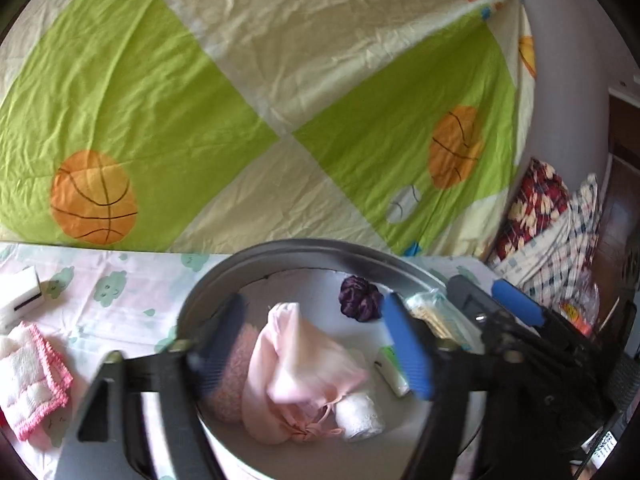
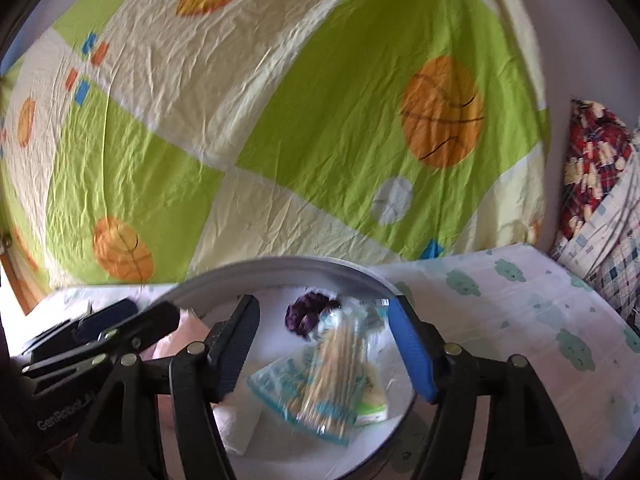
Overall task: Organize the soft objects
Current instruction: 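Carry the pink cloth and toothpick pack into the tin and open both grippers, then move both grippers back to the red pouch and white towel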
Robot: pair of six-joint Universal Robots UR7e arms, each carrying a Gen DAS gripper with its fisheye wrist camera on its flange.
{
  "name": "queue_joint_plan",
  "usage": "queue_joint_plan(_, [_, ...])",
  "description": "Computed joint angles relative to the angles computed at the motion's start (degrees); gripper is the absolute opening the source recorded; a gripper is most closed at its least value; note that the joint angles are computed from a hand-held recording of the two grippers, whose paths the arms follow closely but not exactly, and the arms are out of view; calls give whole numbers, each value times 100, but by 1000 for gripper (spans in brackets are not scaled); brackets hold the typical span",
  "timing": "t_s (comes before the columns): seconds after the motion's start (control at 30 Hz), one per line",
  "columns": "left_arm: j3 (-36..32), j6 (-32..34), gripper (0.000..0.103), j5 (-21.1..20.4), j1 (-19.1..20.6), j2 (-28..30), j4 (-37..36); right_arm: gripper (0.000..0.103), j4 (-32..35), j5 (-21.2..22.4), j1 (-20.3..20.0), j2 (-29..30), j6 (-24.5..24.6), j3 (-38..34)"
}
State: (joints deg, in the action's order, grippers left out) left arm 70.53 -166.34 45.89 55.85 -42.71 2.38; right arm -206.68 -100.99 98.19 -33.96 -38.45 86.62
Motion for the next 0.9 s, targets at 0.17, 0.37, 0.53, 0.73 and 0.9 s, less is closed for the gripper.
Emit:
queue_joint_plan(0.17, [485,120,102,-359,-142,-325,-675,76,-777,327,-56,-50,206,191])
queue_joint_plan(0.37, [903,857,103,-864,-290,-591,-1394,80,-1346,613,-101,-82,368,344])
queue_joint_plan(0.53, [1172,1154,103,-1031,-333,-750,-1763,80,-1519,671,-103,-63,383,393])
queue_joint_plan(0.73, [1407,1425,103,-1156,-364,-877,-2042,80,-1720,884,-128,-55,365,480])
queue_joint_plan(0.9, [1489,1344,103,-1240,-363,-944,-2009,80,-1752,853,-101,-11,227,484])
